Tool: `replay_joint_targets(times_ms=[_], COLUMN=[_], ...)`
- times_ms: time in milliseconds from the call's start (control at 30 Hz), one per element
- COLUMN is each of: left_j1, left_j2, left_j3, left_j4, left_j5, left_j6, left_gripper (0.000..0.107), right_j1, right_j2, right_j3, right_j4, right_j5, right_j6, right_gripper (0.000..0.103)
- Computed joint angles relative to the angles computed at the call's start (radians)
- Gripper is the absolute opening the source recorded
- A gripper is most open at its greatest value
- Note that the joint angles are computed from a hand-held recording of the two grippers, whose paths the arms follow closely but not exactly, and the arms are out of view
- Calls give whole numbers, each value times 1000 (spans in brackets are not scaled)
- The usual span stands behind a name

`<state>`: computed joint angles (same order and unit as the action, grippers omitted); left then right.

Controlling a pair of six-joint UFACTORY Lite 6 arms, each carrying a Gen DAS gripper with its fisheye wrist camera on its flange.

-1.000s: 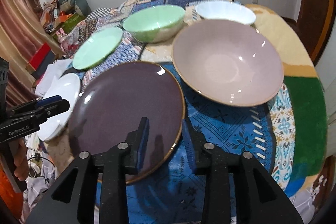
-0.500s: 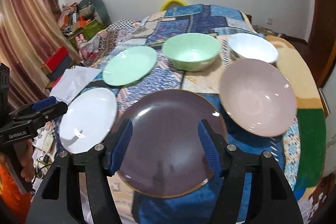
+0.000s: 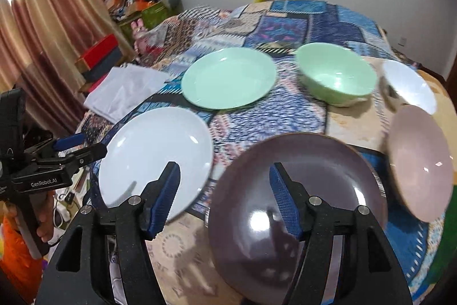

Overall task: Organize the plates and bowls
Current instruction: 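Close the left gripper on the white plate rim while the right gripper grips it too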

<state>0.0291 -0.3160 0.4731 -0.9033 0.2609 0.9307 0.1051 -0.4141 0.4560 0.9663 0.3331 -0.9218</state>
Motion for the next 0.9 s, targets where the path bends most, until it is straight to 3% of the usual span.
replay_joint_targets(times_ms=[267,367,633,900], left_j1=[140,189,253,288], left_j2=[103,164,289,351], left_j3=[-21,-5,48,63], left_j4=[-353,-426,-467,-439], left_j5=[-8,26,94,146], left_j6=[467,563,628,626], left_gripper=[93,83,50,37], right_j1=[131,148,172,183], right_j2=[241,319,503,564], right_j3=[102,150,276,317], right_j4=[222,262,193,54], right_j5=[-90,-101,-84,-81], right_j6=[-186,-226,-180,-50], right_gripper=[61,61,40,30])
